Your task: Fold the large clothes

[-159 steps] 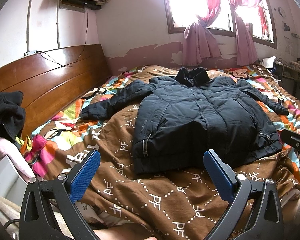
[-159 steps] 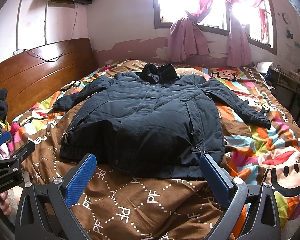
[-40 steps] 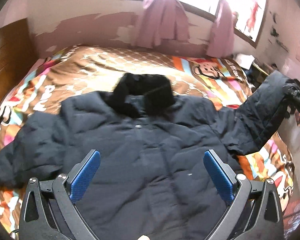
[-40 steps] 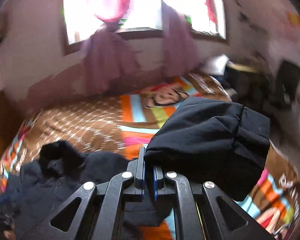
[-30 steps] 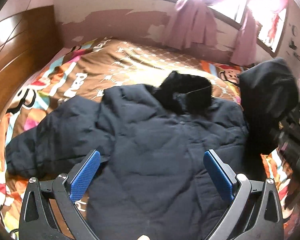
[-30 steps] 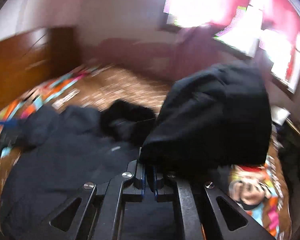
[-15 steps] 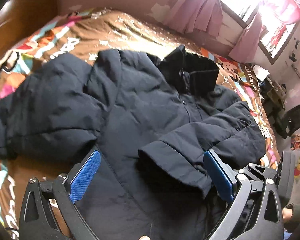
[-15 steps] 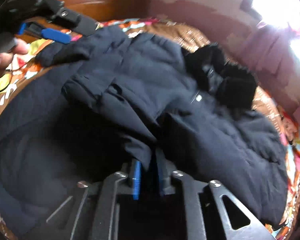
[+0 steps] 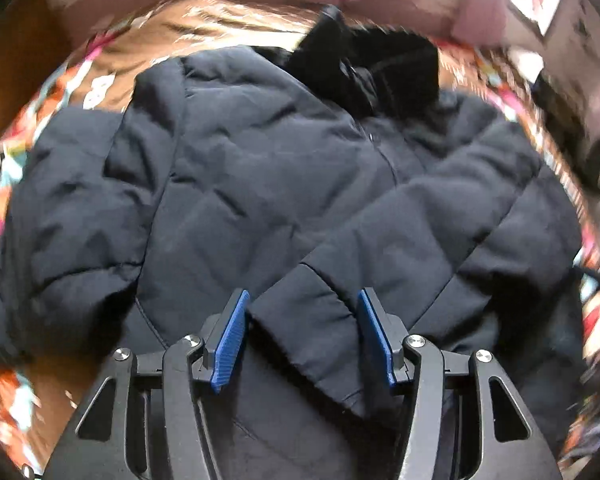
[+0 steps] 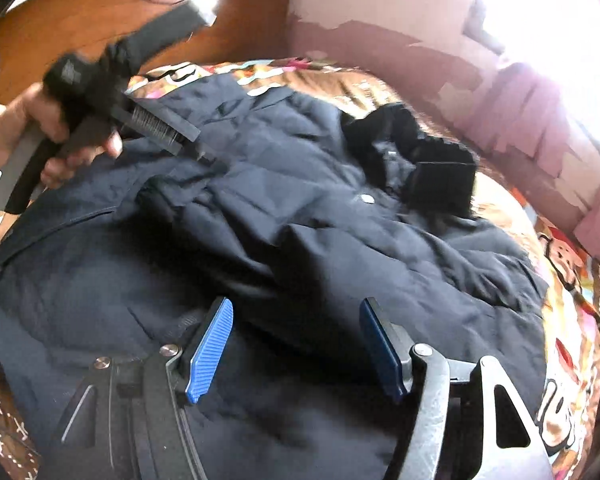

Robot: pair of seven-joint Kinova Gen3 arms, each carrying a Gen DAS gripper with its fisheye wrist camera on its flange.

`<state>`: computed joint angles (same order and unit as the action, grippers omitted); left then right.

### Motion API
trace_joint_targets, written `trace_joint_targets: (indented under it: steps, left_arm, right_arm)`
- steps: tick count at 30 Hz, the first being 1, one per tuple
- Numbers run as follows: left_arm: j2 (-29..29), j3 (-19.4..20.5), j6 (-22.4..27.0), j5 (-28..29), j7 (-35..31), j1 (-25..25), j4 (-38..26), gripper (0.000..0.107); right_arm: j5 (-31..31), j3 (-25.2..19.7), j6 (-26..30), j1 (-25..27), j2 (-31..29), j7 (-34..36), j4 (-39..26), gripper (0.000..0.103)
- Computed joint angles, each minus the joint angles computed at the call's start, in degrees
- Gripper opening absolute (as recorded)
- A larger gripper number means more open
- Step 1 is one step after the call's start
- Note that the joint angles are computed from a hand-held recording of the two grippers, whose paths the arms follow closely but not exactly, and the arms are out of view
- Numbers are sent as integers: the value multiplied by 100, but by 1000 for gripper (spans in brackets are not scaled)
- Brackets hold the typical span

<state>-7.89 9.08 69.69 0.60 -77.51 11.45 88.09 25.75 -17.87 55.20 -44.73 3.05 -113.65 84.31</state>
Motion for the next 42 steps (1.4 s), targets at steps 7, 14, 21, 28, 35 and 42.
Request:
trace_joint_targets:
  steps: [7,14,21,28,35,42]
  left_arm:
    - [-20,905,66,-1544,895,3,49,6]
    - [-473,1580,138,-3005,1623,-171,281,4]
    - [-278,518,351,-3073,1471,935,610,4]
    - [-219,341,315,-2902,1198,1047,804,4]
    - [-1299,-680,-605,-1540,482,1027,1327,34]
    - [-2303,-1549,-513,-566,743,39,1728,63]
  right_arm:
    - [91,76,-252,495,-465,-718,409,64]
    - [95,67,-400,941,-462,-1253,380,70]
    - [-220,231,-210,852,157,-1115,-304,70]
    - [-224,650,388,232,1135,-1006,-1248,70]
    - [311,1004,756,-370,1604,-940,-1294,79]
    - [502,1079,680,-457,1556,-1264,-1134,94]
